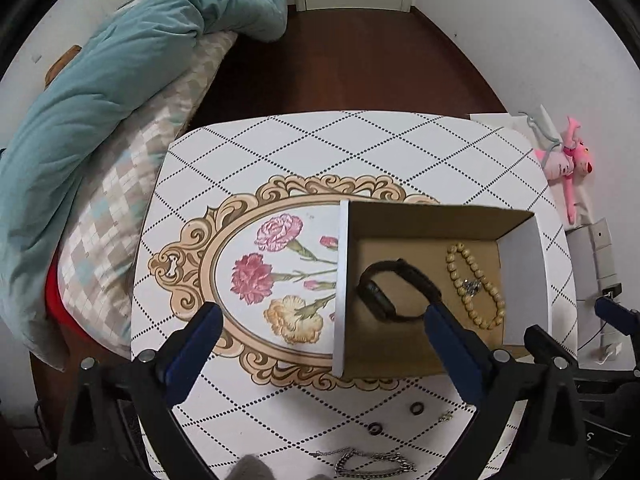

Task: Organize jewelry
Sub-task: 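Move both tools back toward the remaining jewelry on the cloth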

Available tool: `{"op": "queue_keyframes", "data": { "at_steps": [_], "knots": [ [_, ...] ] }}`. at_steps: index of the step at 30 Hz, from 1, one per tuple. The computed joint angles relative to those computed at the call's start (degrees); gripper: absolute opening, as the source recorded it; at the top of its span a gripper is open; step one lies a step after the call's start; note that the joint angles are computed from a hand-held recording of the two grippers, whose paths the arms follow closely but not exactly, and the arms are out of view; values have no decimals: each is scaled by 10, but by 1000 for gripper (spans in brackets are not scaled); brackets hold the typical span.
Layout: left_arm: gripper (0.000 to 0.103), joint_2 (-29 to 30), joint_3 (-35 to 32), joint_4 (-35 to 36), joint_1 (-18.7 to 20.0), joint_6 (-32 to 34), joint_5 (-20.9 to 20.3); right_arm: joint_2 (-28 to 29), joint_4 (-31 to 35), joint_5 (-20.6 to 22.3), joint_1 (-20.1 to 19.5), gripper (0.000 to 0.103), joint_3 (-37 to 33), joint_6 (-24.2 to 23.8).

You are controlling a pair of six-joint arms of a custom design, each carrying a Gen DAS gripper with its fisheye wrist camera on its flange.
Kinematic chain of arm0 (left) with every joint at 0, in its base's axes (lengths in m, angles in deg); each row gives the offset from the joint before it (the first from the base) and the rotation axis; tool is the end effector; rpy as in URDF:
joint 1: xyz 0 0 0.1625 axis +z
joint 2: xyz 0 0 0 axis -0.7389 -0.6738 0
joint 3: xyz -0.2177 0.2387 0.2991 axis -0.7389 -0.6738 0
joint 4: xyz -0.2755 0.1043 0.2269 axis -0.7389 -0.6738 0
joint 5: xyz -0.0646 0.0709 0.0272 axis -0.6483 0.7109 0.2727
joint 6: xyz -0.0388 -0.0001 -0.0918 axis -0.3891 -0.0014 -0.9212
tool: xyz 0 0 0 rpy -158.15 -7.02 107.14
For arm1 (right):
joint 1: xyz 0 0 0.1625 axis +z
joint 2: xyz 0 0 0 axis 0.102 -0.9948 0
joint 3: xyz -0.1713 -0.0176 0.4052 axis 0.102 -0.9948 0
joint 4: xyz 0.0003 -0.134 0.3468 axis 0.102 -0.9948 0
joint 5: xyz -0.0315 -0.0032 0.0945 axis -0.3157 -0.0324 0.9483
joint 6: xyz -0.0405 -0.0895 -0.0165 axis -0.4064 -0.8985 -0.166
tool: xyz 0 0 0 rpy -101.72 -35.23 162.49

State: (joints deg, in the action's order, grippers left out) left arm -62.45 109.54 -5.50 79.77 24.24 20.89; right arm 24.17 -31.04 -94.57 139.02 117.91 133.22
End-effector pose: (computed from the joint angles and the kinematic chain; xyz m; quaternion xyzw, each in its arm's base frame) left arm -0.1379 -0.3159 0.4349 0.2179 0.8995 -0.0971 0.3661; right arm 0.4938 -0.2561 0.0543 -0.1040 -0.8948 0.1512 0.4069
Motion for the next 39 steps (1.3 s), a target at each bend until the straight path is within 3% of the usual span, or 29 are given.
{"op": "queue_keyframes", "data": {
  "at_steps": [8, 26, 33, 39],
  "knots": [
    [103, -24, -3, 34, -34, -33, 4, 9, 69, -25, 25, 103, -36, 44],
    [103, -77, -87, 172, -189, -157, -15, 22, 273, -76, 122, 103, -172, 183],
    [103, -90, -112, 234, -246, -212, -18, 32, 305, -89, 155, 103, -213, 210],
    [103, -103, -110, 281, -271, -246, -28, 22, 261, -77, 170, 103, -188, 227]
  ]
}}
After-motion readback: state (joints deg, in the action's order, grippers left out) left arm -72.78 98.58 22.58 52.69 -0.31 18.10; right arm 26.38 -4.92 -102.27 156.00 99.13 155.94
